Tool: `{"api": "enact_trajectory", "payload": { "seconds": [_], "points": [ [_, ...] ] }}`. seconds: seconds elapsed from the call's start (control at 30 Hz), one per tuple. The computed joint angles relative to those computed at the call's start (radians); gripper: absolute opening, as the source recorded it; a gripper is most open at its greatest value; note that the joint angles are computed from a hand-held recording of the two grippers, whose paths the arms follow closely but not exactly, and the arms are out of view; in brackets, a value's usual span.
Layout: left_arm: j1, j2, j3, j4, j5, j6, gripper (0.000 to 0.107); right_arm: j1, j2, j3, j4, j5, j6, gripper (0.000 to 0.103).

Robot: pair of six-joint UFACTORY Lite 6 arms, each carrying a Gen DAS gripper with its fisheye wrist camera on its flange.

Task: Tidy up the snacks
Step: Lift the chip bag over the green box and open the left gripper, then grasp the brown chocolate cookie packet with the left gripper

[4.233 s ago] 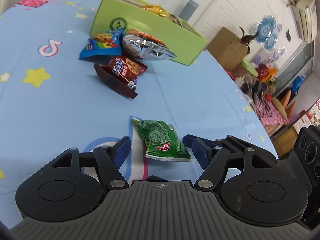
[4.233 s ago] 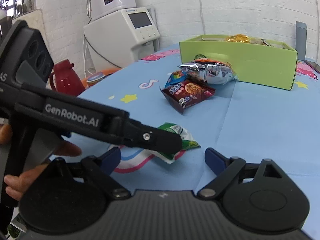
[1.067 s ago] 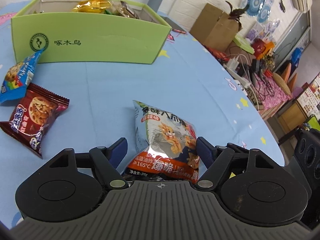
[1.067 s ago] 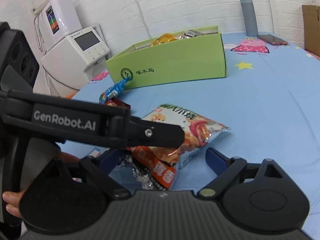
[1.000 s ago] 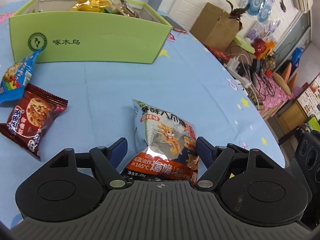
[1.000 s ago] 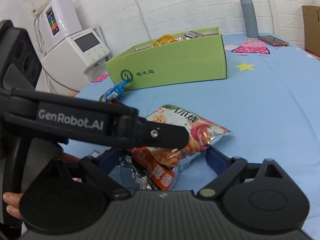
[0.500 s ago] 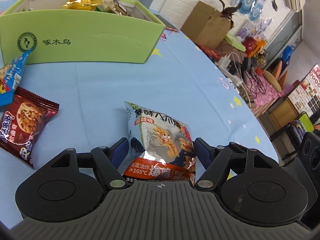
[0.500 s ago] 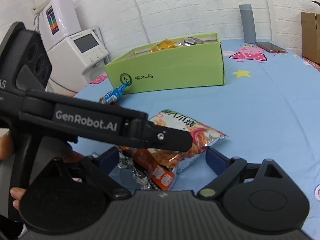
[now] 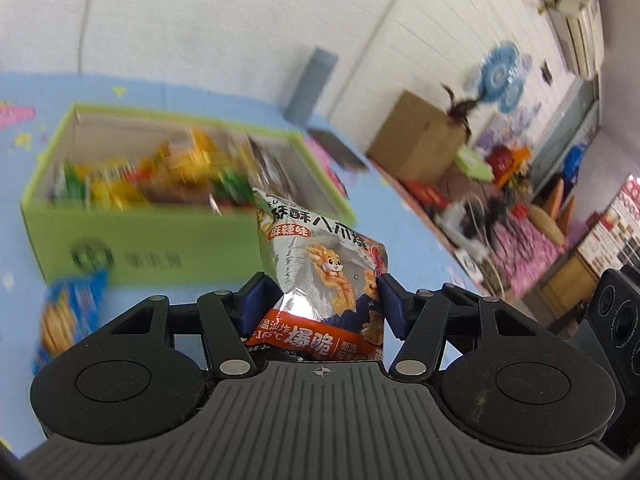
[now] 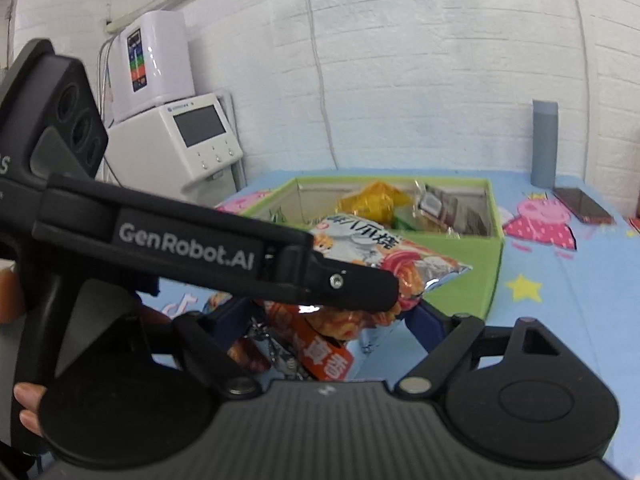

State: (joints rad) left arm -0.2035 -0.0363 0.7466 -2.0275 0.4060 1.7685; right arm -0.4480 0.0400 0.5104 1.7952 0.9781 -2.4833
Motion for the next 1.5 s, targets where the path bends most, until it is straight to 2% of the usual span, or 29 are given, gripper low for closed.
{"api": "enact_trajectory", "payload": {
  "seconds": [0.17, 0.33, 0.4, 0.47, 0.53, 0.6, 0.67, 0.73, 0.83, 1.0, 1.1, 1.17, 1.23, 1.33, 1.37, 1.43, 1.5],
  "points": [
    [0.179, 0.247, 0.32, 0.203, 0.035, -0.155, 0.046, 0.259, 0.268, 0.424, 0.069, -0.116, 0.131, 0.086],
    [0.311, 0.535, 0.615, 0.369, 0.068, -0.309, 0.047, 0.427, 0.592, 0.861, -0.004, -0.233, 0.308, 0.086],
    [0.331, 0.616, 0.669, 0.358, 0.073, -0.29, 0.05, 0.461, 0.689, 0.973, -0.027, -0.263, 0.34, 0.087],
    [0.319, 0.626, 0.655, 0.243, 0.038, -0.128, 0.056, 0.483, 0.721, 0.99, 0.017, -0.291, 0.276, 0.09],
    [0.295, 0.616, 0.64, 0.222, 0.008, -0.07, 0.066, 0.492, 0.722, 0.975, 0.062, -0.308, 0.208, 0.092],
    [0.297, 0.578, 0.603, 0.228, 0.029, -0.086, 0.067, 0.479, 0.708, 0.96, 0.057, -0.292, 0.227, 0.092],
    [0.309, 0.485, 0.507, 0.163, 0.071, -0.028, 0.068, 0.453, 0.648, 0.903, 0.057, -0.26, 0.255, 0.093],
    [0.33, 0.345, 0.363, 0.082, 0.134, 0.05, 0.073, 0.41, 0.529, 0.765, 0.102, -0.202, 0.204, 0.093],
    [0.364, 0.159, 0.18, 0.069, 0.209, 0.065, 0.077, 0.322, 0.334, 0.527, 0.108, -0.108, 0.158, 0.093],
    [0.388, -0.118, -0.149, 0.096, 0.22, 0.069, 0.077, 0.172, 0.163, 0.189, 0.026, -0.008, 0.118, 0.093],
    [0.397, -0.238, -0.342, 0.126, 0.181, 0.073, 0.075, 0.138, 0.149, 0.032, -0.001, -0.002, 0.052, 0.093],
    [0.397, -0.257, -0.414, 0.141, 0.173, 0.086, 0.072, 0.15, 0.158, -0.044, -0.007, -0.011, -0.006, 0.093],
    [0.394, -0.216, -0.432, 0.142, 0.174, 0.1, 0.065, 0.215, 0.172, -0.081, 0.032, -0.035, -0.061, 0.093],
    [0.378, -0.117, -0.391, 0.147, 0.171, 0.137, 0.059, 0.364, 0.199, -0.07, 0.15, -0.103, -0.137, 0.093],
    [0.362, -0.103, -0.379, 0.145, 0.146, 0.124, 0.049, 0.406, 0.21, -0.06, 0.187, -0.127, -0.162, 0.094],
    [0.327, -0.122, -0.397, 0.112, 0.109, 0.146, 0.046, 0.47, 0.193, -0.073, 0.279, -0.163, -0.242, 0.094],
    [0.289, -0.185, -0.443, 0.108, 0.081, 0.133, 0.046, 0.445, 0.144, -0.114, 0.251, -0.167, -0.242, 0.093]
  ]
}}
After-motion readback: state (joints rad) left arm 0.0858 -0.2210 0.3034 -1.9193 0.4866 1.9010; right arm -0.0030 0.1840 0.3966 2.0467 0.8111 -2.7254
